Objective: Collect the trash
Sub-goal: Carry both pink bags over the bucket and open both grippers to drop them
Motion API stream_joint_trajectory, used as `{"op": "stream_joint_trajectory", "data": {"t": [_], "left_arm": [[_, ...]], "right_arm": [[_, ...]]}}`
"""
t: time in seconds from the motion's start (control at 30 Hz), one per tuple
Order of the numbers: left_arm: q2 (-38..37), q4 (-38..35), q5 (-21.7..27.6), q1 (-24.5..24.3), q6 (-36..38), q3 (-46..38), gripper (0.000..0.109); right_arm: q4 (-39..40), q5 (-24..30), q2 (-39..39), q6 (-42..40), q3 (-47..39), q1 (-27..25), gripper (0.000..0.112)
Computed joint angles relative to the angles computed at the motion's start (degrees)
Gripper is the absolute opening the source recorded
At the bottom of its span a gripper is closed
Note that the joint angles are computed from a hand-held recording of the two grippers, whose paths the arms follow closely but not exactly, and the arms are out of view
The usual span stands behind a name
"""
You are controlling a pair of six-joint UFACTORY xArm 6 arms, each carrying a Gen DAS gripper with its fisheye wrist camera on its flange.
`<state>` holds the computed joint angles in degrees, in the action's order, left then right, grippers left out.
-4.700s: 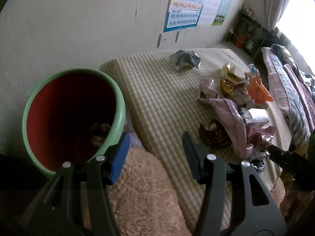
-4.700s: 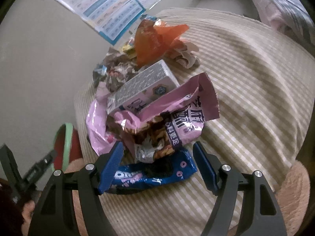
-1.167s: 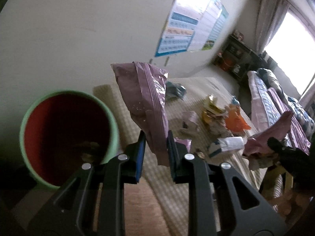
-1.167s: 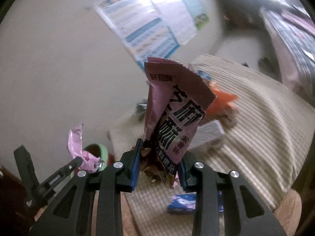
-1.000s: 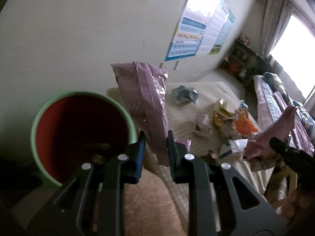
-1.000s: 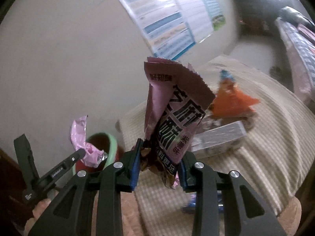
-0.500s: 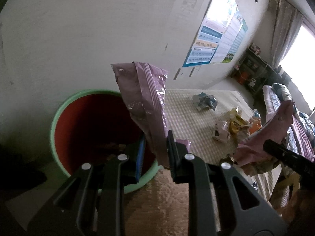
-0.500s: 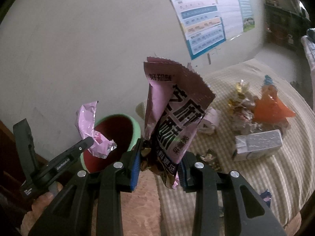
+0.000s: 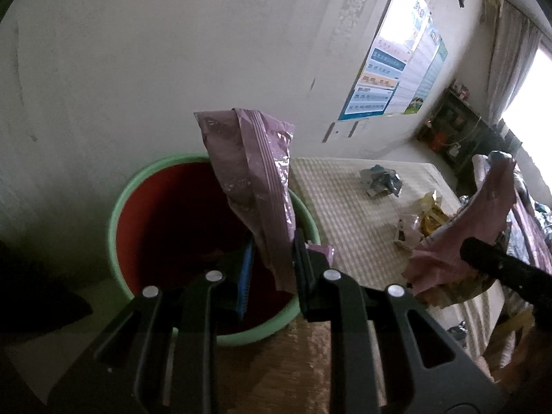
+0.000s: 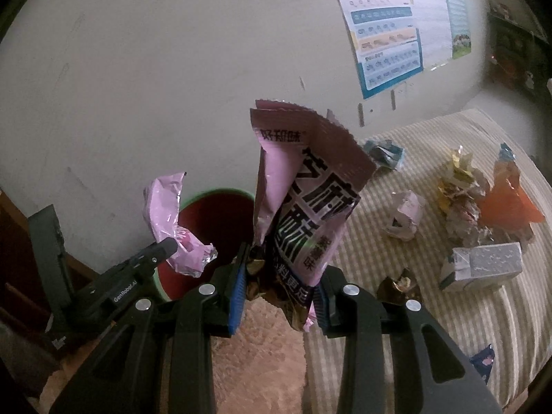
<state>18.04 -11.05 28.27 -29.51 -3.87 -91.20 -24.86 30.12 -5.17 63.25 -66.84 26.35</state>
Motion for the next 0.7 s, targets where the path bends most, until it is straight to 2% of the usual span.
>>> {"op": "stream_joint_trajectory", "data": {"t": [0.37, 0.7], "left_arm": [[1.0, 1.8, 0.5, 1.5, -2.6, -0.7, 0.021], [2.3, 1.1, 1.5, 3.0, -3.9, -1.1, 0.021]], "right_arm": [[4.1, -0.8, 7.0, -6.6, -7.1, 0.3, 0.033], [8.9, 0.5, 13.6, -13.0, -14.0, 0.7, 0.033]]}}
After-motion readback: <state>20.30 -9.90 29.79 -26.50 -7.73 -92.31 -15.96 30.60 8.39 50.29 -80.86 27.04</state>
